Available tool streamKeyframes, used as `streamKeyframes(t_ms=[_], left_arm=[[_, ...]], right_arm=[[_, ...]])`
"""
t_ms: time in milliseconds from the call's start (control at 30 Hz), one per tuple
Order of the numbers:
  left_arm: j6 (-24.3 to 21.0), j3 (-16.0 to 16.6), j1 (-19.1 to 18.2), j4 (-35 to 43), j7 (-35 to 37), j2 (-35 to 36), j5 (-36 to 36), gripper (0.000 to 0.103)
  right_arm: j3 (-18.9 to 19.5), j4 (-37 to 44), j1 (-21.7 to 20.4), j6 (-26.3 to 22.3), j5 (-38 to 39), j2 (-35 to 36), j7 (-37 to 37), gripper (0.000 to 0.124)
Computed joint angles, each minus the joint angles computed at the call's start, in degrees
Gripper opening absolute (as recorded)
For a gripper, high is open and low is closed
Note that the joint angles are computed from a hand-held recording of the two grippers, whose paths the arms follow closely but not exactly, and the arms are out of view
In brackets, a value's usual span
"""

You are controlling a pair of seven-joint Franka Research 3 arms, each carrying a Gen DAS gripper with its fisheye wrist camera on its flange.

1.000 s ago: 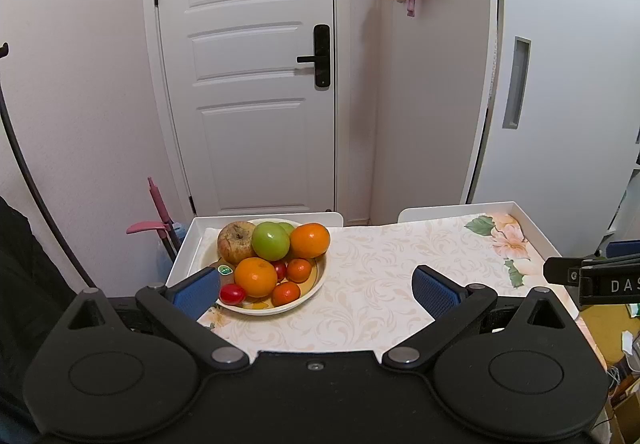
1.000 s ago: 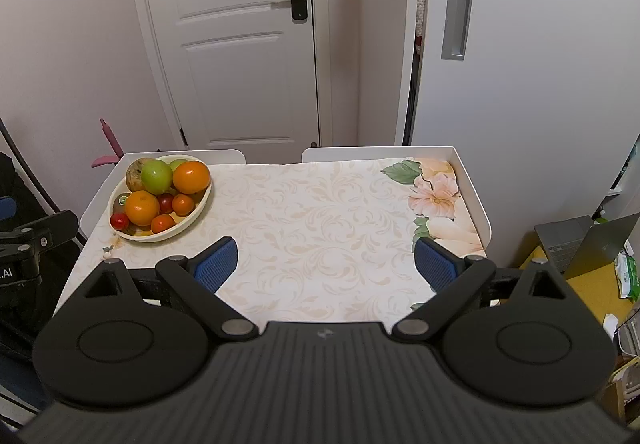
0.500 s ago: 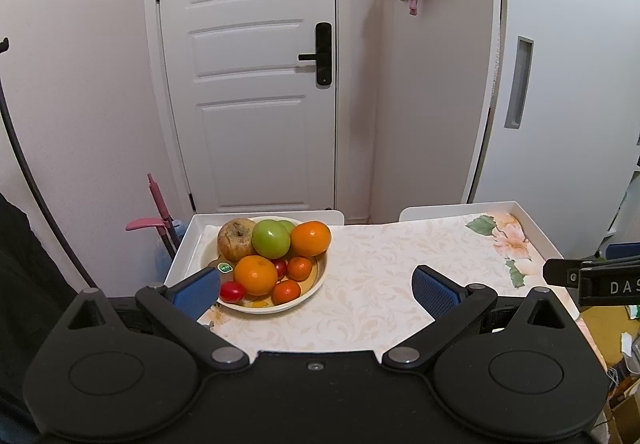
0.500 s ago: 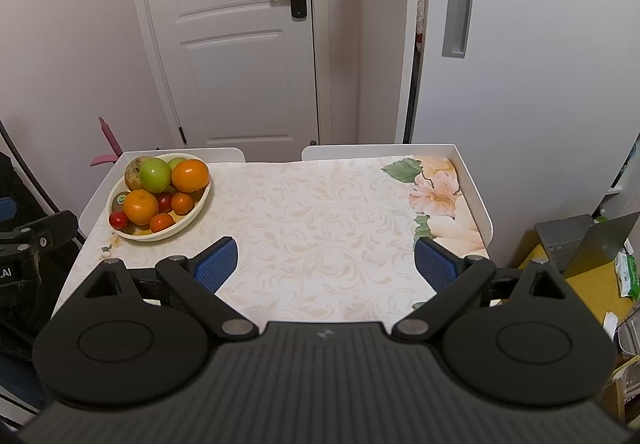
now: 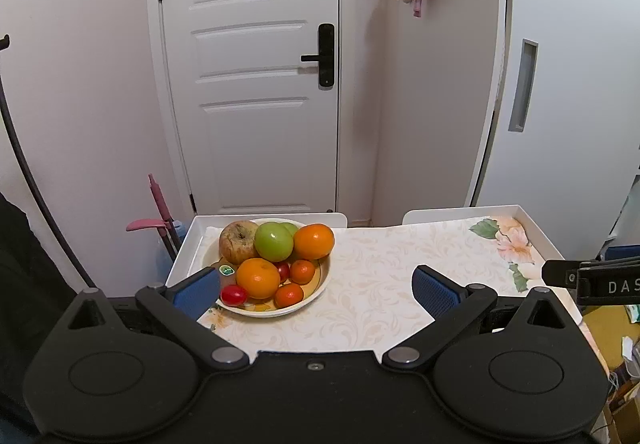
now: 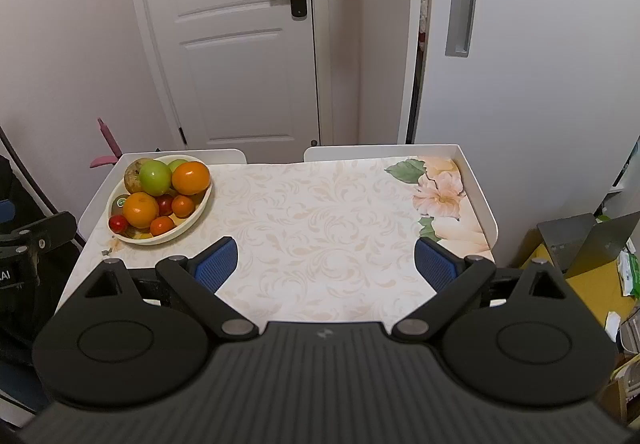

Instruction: Organize fruits

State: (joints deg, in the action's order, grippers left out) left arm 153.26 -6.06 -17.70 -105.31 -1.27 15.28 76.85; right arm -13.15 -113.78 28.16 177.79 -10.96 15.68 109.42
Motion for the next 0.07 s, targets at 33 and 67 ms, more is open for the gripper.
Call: streamKeyframes(t_ms=[33, 67], left_arm=[[0.1, 0.0, 0.1, 0.1, 0.2, 0.1, -0.3, 0.103], [0.2, 0.0, 0.2, 0.1, 0.6, 0.2, -0.6, 0.103]], right_arm=[[0.2, 0.1, -0.2, -0.1, 0.2, 0.0, -0.2, 0.103], [0.2, 0.1, -0.2, -0.1, 0.2, 0.0, -0.2, 0.103]])
